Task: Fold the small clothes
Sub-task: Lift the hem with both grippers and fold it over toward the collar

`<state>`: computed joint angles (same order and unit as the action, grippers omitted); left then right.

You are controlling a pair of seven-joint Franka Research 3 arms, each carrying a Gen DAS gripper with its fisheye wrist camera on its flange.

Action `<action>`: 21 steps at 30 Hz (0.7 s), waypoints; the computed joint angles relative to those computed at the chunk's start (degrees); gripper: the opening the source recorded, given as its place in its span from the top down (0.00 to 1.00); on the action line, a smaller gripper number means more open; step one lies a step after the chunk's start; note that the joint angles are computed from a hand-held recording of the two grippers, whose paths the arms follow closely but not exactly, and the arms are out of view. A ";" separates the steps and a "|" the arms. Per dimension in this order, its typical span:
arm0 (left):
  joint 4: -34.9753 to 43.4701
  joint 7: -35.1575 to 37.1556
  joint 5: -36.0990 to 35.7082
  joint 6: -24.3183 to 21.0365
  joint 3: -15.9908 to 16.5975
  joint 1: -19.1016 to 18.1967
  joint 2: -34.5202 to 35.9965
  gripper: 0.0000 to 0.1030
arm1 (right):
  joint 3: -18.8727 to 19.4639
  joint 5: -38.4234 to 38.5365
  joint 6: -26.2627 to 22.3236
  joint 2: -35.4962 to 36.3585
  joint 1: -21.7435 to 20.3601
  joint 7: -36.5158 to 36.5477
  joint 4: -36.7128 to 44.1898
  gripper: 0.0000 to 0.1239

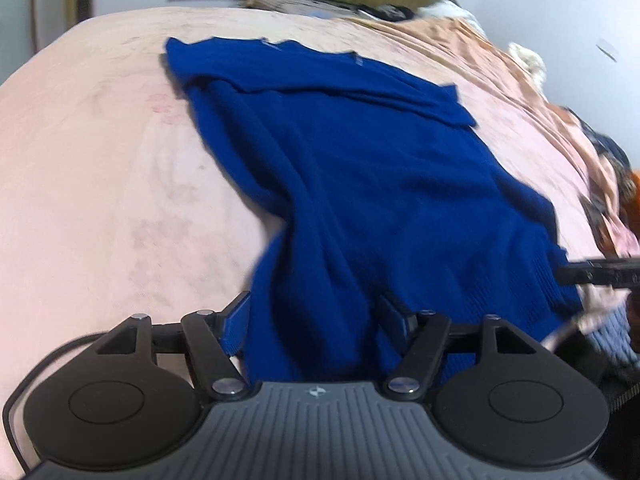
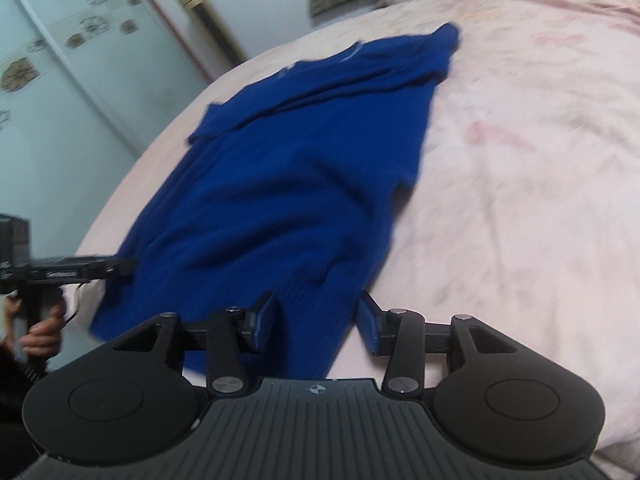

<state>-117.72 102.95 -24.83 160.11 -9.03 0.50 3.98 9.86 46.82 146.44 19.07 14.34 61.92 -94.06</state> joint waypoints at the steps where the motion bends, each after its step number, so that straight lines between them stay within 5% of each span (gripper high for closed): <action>1: -0.46 2.00 -1.46 -0.54 -0.27 0.18 -0.57 0.34 | 0.41 1.00 -0.67 -0.38 -0.40 -0.90 -0.42 0.59; 6: -2.69 9.76 -8.95 -2.91 0.43 -0.36 -3.29 0.35 | 0.87 4.70 -2.67 -1.13 -0.69 -3.40 -1.23 0.59; 8: -2.45 11.34 -11.48 -4.24 0.95 -0.83 -3.44 0.36 | 0.64 4.32 -2.51 -1.27 -0.09 -3.71 -1.28 0.69; 9: -2.27 11.85 -12.35 -4.72 1.11 -1.05 -3.40 0.40 | 0.31 3.08 -2.31 -1.09 0.46 -3.22 -0.97 0.72; 11: -1.71 11.19 -11.80 -5.76 1.36 -1.36 -3.12 0.70 | -0.19 0.83 -1.87 -0.86 1.32 -1.83 -0.59 0.88; 13: -0.97 10.08 -11.36 -6.68 1.50 -1.39 -2.69 0.82 | -0.16 0.23 -1.16 -0.79 1.48 -1.54 -0.48 0.91; 16: -1.42 10.19 -11.66 -5.93 1.45 -1.51 -3.45 0.87 | 0.35 0.21 -0.30 -1.46 1.29 -3.73 -0.61 0.92; 21: -4.10 15.61 -15.28 -1.04 2.10 -3.23 -7.53 0.88 | 2.40 12.68 -1.56 -4.00 -1.69 -14.35 -0.68 0.92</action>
<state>-121.83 118.57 -40.11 159.06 -6.93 -2.73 -3.55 12.26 59.50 144.88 15.07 12.65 47.57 -94.74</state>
